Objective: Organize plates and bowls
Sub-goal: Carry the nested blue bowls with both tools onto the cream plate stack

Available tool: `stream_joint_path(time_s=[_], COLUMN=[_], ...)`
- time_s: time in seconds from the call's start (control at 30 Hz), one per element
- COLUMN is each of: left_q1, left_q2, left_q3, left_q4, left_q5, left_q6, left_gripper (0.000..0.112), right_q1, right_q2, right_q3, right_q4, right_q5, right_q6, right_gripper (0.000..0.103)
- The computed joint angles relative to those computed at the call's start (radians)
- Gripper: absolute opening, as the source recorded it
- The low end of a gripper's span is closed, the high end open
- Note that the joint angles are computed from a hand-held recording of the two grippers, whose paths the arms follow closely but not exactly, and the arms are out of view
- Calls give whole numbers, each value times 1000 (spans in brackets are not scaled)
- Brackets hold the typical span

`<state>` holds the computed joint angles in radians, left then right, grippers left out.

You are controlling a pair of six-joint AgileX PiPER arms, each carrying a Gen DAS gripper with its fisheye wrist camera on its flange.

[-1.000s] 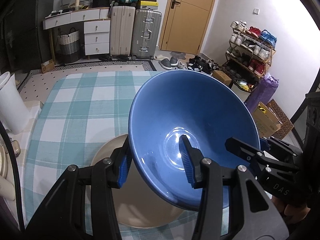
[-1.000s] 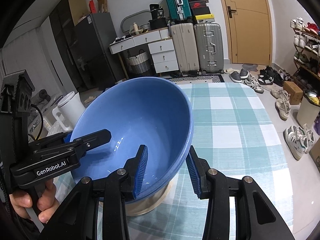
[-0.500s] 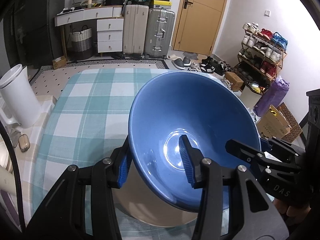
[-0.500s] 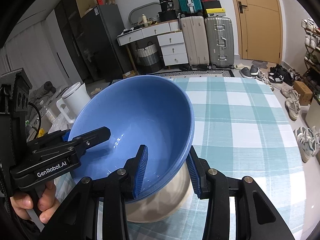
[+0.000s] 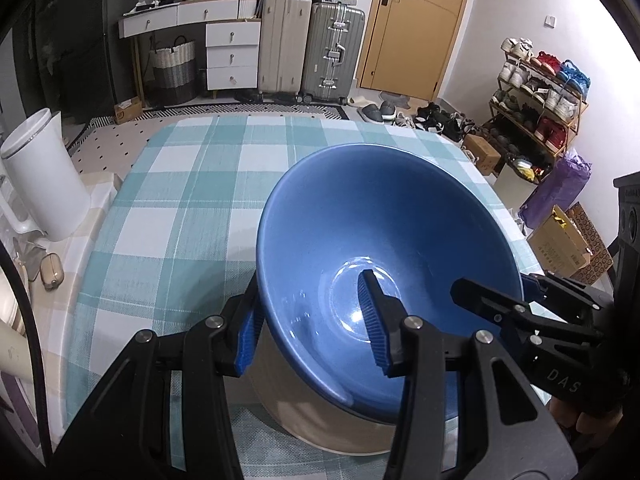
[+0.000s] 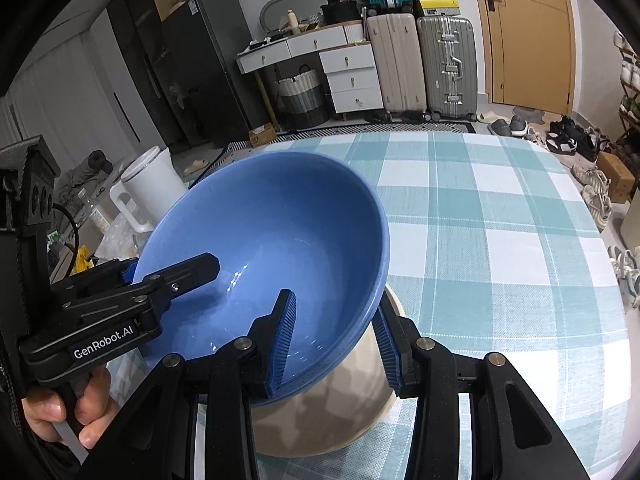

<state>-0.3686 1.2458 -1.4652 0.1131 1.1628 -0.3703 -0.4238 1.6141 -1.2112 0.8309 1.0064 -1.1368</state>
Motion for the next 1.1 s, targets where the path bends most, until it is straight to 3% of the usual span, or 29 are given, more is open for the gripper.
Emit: stream_joint_path(time_s=[0.43, 1.03, 1.1], left_q1=[56, 59, 60], left_q2=[43, 73, 76], left_q3=[59, 36, 35], left_q4=[-63, -65, -69], left_q5=[-77, -90, -95], left_q6=[52, 56, 64], left_gripper=[42, 43, 45], right_q1=[18, 31, 27], right_q2=[42, 45, 45], right_q3=[-20, -24, -28], right_q4=[-31, -29, -26], right_q5=[-35, -59, -51], right_q6=[31, 39, 35], right_gripper=[41, 41, 46])
